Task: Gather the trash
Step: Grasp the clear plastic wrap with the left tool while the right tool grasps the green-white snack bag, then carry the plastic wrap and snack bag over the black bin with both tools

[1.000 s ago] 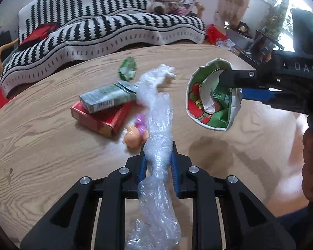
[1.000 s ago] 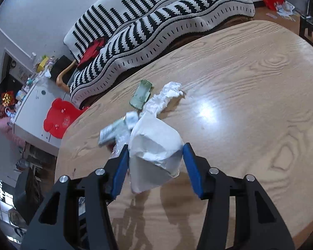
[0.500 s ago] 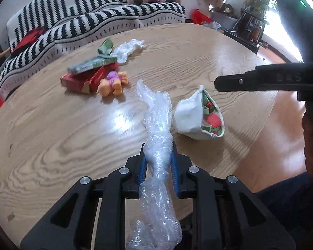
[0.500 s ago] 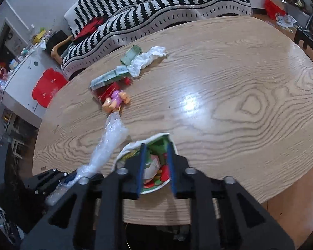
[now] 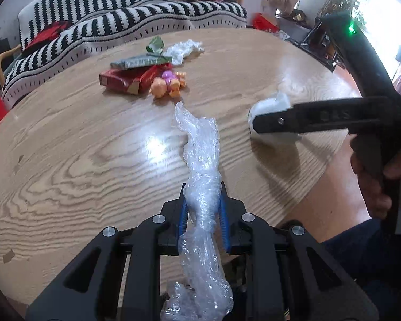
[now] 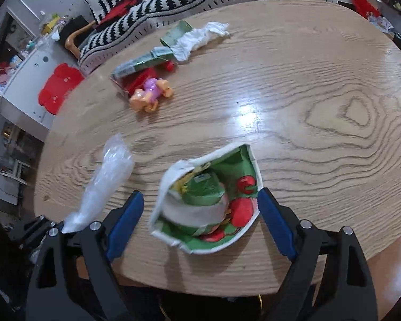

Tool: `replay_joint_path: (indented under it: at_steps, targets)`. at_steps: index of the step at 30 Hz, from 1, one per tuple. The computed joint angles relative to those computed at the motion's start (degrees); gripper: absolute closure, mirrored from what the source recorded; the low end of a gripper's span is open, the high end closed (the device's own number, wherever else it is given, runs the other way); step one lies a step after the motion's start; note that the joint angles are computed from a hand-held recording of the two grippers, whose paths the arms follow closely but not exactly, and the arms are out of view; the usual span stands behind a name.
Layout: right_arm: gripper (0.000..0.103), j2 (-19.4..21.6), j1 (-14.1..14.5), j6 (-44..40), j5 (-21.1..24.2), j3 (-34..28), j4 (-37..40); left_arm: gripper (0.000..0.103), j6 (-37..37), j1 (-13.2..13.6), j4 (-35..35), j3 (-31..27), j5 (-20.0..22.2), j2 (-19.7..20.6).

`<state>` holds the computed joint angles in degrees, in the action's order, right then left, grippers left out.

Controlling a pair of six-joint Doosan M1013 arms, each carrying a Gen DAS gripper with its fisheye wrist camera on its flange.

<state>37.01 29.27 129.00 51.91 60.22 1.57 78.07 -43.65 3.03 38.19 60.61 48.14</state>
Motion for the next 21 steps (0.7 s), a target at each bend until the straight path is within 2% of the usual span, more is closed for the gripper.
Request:
replay_joint_path:
  at_steps: [1,3,7,11,14,21]
  targets:
    - [0.046,0.1,-0.1,-0.6,-0.1,-0.1,0.7,0.083,0.0,0.0,-0.1,0.1,0.1,0.0]
    - [0.048,0.1,0.4,0.4,0.6,-0.3,-2.0,0.083,0.4,-0.1,-0.3,0.7,-0.3,-0.3]
    - [0.049,-1.3,1.5,0.2,-0.2,1.7,-4.4,0.083,1.4,-0.4,-0.7,2.0,-1.1,-1.1]
    - [0.049,-5.1,2.9,-0.6,-4.8,7.0,-3.9,0.083,1.4,-0.9,-0.4,4.1,-2.4,-2.4]
    - [0.049,-8.4,4.2,-0.1,-8.9,12.1,-4.6,0.083,1.9,-1.6,-0.2,7.3,-3.6,-4.1]
    - [0.049,-13.2,6.9,-2.3,-12.5,20.2,-0.1,0.083,5.9,-3.1,-4.4,16.4,-5.6,-8.3]
